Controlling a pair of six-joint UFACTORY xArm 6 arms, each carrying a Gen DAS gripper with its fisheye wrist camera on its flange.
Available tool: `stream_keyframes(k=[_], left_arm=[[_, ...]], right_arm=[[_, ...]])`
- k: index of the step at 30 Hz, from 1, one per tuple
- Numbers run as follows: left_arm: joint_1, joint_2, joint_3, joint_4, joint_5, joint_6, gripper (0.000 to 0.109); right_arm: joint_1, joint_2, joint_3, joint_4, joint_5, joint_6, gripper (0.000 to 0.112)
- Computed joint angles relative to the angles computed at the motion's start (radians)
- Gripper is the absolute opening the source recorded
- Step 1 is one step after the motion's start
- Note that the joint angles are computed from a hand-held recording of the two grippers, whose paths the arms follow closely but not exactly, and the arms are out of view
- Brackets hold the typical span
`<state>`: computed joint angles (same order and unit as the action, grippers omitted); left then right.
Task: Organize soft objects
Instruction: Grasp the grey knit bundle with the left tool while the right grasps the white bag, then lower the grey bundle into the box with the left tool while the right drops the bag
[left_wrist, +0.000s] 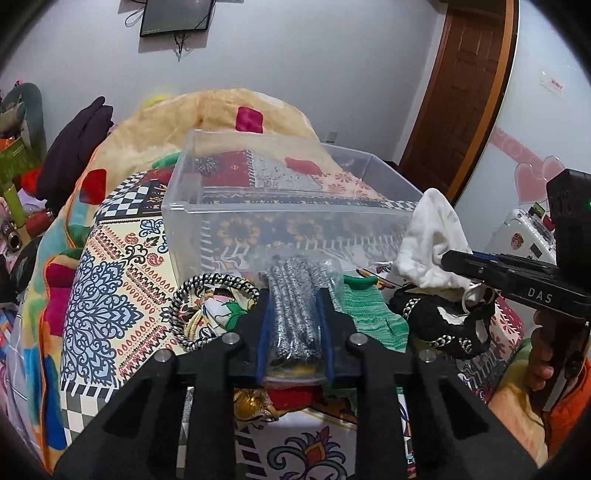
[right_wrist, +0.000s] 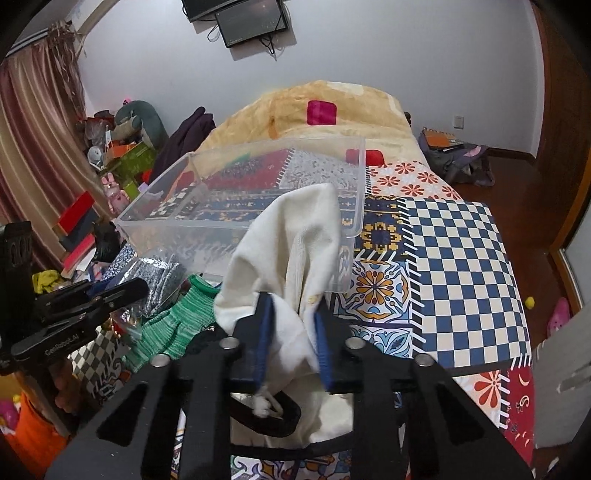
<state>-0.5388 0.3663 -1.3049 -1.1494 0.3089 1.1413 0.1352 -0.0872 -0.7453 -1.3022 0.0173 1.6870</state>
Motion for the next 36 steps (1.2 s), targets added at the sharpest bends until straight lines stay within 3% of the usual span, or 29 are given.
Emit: stream_keyframes(k=[11,22,31,36], left_arm=[[-0.006,-0.127,0.075,-0.159,-0.036,0.175,0.018],[0.002,-0.131,-0.019,-0.228,-0.066,0.238,0.018],[0.012,0.002,-0.191,0.033,-0.062,-0.024,0.018],[0.016,0.100,-0.288,0.266,-0.053,-0.229,0.018]], right_arm=[[0.027,-0.078,-0.023,-0.252,0.038,0.217,0.012],[0.041,-0.118,-0.081,-0.295,0.096,0.226,0.012],[0.026,-0.034,-0.200,-0.344,0.101,0.232,0.012],[0.013,0.047,-0.259,-0.216,0.094,0.077,0.012]])
